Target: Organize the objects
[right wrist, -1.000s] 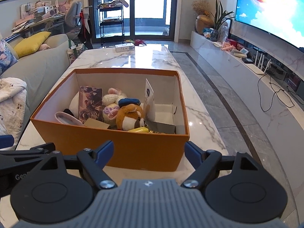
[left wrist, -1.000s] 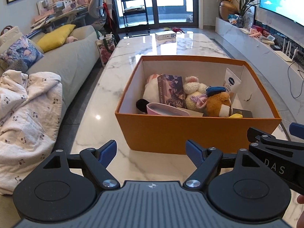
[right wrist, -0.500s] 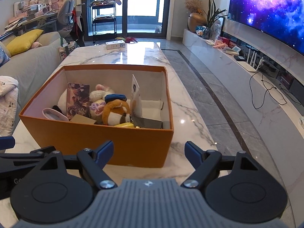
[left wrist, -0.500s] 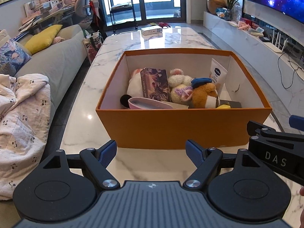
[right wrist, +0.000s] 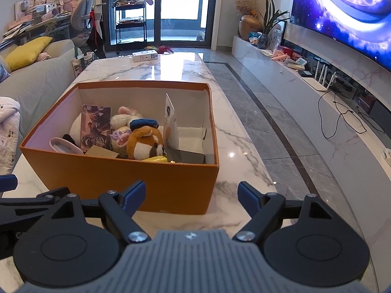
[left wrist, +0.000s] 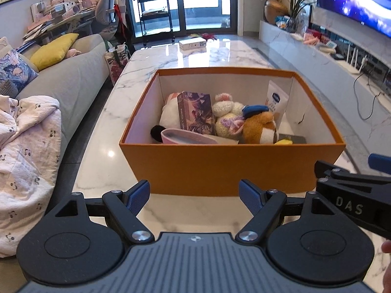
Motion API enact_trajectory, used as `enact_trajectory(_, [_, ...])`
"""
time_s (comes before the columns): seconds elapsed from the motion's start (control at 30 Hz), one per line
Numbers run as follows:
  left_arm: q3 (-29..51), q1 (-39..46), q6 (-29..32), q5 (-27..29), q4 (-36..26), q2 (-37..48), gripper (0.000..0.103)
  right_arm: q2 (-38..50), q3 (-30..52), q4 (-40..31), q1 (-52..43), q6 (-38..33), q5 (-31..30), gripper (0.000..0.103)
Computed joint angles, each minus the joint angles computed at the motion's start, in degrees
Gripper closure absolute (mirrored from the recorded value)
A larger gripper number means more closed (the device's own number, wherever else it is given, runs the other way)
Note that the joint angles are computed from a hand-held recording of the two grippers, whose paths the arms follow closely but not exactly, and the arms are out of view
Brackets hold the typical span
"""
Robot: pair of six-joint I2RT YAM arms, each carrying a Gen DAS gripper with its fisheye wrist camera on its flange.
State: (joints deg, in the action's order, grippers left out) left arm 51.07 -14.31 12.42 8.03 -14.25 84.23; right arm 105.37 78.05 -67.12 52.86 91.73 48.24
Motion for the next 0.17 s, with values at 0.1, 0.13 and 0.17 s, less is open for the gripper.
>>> enact_trajectory(0.1, [-0.23, -0.16, -0.03, 0.07, 0.36, -0.25, 0.008, 0.27, 0.21, -0.28, -0.13, 0.02, -0.15, 0.019])
enact_trajectory(0.13, [-0.23, -0.37, 0.03, -0.31, 0.38, -0.29, 0.008, 0.40, 0.31, -0.35, -0.16, -0.03, -0.18, 0.019])
enact_trajectory(0.17, [-0.32, -0.52, -0.04, -0.69, 0.56, -0.37, 0.008, 0.52, 0.45, -0.37, -0.14, -0.04, -0.17, 0.019])
